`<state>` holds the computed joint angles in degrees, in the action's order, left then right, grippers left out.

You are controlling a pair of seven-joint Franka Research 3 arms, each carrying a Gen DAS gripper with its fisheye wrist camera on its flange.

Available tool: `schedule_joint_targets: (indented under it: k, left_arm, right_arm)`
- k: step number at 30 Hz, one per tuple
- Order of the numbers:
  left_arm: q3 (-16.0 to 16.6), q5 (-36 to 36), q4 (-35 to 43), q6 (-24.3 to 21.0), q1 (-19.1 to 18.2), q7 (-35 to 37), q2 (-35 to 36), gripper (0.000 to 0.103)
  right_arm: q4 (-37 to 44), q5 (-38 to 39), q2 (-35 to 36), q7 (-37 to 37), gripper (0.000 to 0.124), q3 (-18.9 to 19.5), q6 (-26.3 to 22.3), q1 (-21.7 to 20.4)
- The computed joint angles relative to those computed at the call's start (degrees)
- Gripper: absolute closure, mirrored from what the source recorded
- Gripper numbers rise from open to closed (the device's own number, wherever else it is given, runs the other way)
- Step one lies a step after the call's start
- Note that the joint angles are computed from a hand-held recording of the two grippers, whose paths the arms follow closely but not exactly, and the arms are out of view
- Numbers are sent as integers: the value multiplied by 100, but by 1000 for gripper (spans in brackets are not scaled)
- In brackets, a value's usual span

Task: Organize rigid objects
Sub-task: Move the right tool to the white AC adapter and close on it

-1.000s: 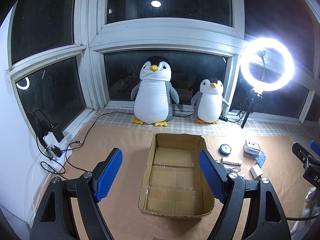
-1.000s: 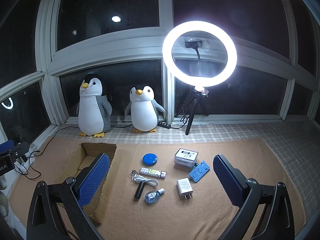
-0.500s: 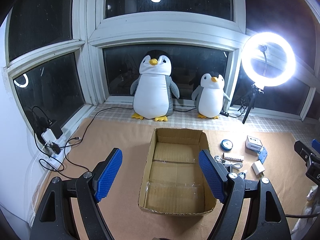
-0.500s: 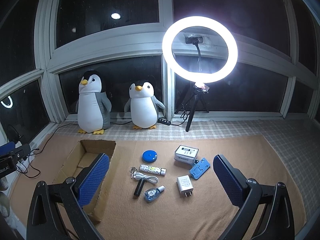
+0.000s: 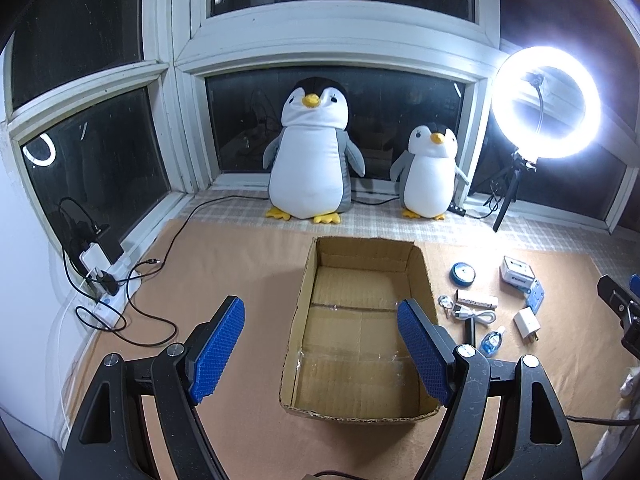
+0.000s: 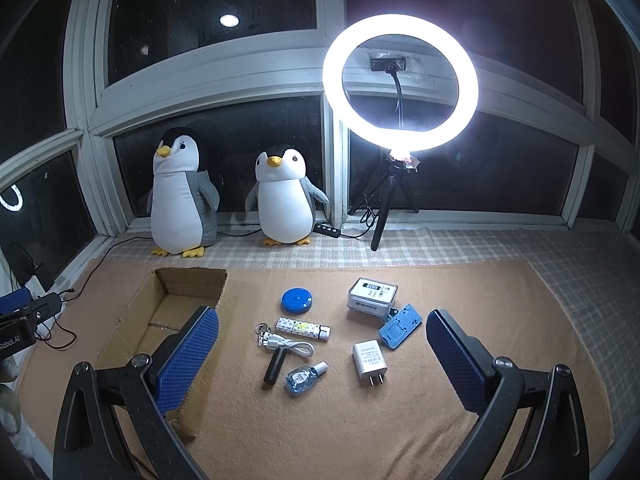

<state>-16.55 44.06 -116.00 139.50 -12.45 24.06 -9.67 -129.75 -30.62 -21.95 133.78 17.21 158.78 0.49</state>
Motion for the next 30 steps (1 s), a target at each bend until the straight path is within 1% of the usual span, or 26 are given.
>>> schedule_joint_targets:
  k: [6,9,13,15,18,21,25,30]
  left_arm:
    - [77,-229,-16,-67,-7,232,150,21]
    - [145,-415,-7,-116,-6,421,292,21]
    - [278,-872,-25,-126,13,804,512,21]
    - [348,-1122,-101,-9,38,998,579,21]
    - [388,-1265,-119,-62,74,1069,705,21]
    - [462,-1584,-160,-15,126,1270,810,22]
    - [505,-1845,-117,-66,172,1522,969,22]
    - [543,-2223,-19,-71,212,1806,1212,28]
  right_arm:
    - [31,248,169,-212,21,-189,-124,152]
    - [19,276,235,-221,21,-242,-210,158]
    - [-37,349,304,-253,21,-358,-299,194]
    - [-72,417,328,-301,21,-433,-320,228]
    - [-117,550,378,-421,21,-544,-350,278]
    - [-151,797,451,-657,21,-694,-395,356]
    - [-152,1048,564,-909,21,-848,-512,365]
    - [-157,1273,694,-1092,21,-1009,-647,314]
